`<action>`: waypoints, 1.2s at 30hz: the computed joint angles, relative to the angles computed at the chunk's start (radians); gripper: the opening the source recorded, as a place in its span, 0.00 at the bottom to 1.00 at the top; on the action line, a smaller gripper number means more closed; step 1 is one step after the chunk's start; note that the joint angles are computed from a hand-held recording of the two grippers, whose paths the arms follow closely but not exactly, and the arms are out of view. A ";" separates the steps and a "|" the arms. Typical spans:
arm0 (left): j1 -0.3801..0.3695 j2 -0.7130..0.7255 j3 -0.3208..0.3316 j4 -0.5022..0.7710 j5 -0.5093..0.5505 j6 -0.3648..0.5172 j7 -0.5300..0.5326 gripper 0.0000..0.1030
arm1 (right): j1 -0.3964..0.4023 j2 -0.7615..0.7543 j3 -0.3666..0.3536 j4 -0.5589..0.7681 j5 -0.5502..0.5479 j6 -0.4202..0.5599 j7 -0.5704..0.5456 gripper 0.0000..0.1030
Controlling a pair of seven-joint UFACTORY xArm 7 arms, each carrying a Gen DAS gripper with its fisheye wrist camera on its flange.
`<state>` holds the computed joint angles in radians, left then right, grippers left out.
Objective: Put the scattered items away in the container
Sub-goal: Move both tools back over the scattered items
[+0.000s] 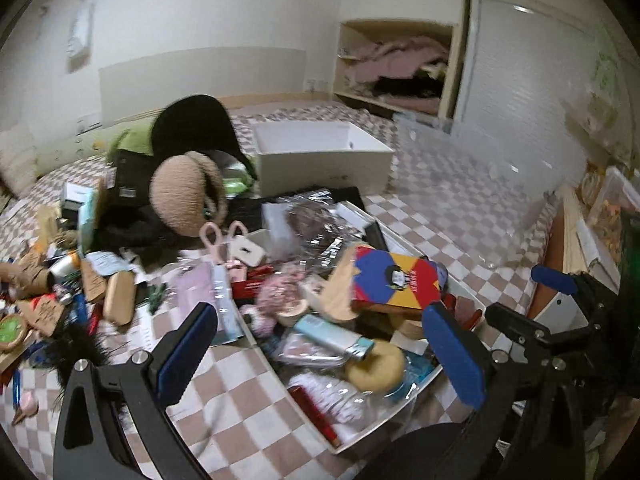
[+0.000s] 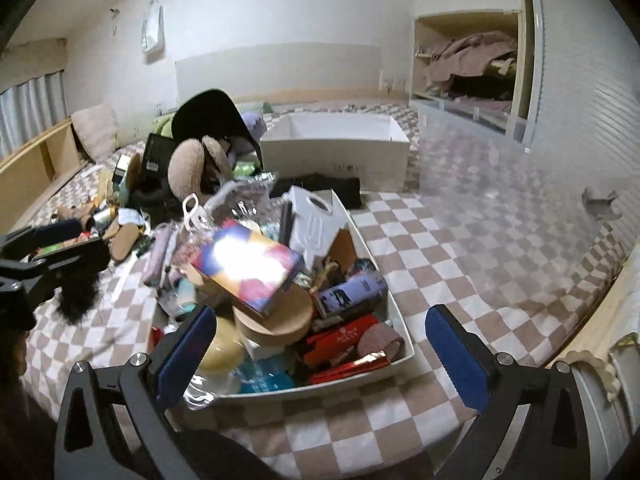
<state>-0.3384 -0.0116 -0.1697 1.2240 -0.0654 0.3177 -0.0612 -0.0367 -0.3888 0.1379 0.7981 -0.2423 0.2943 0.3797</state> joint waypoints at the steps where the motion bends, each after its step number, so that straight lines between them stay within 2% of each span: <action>1: 0.005 -0.019 0.004 -0.016 0.018 -0.007 -0.022 1.00 | -0.006 -0.003 0.012 0.005 -0.007 -0.001 0.015 1.00; 6: 0.044 -0.113 0.015 -0.090 0.088 -0.037 -0.098 1.00 | -0.018 -0.008 0.066 0.046 -0.046 0.001 0.086 1.00; 12: 0.076 -0.206 0.035 -0.157 0.075 -0.054 -0.095 1.00 | -0.015 0.006 0.115 0.107 -0.101 0.013 0.168 1.00; 19: 0.093 -0.302 0.071 -0.239 0.021 -0.058 -0.057 1.00 | -0.002 0.025 0.171 0.170 -0.191 0.083 0.295 1.00; 27: 0.143 -0.374 0.092 -0.309 0.022 -0.053 -0.051 1.00 | 0.042 0.032 0.188 0.193 -0.275 0.114 0.410 1.00; 36: 0.179 -0.431 0.103 -0.369 0.028 -0.046 -0.043 1.00 | 0.078 0.035 0.188 0.196 -0.327 0.144 0.475 1.00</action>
<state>-0.1598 -0.4428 -0.0662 0.8554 -0.0376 0.2718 -0.1040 0.0412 -0.3535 0.3260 0.9941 -0.5693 0.4384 0.8546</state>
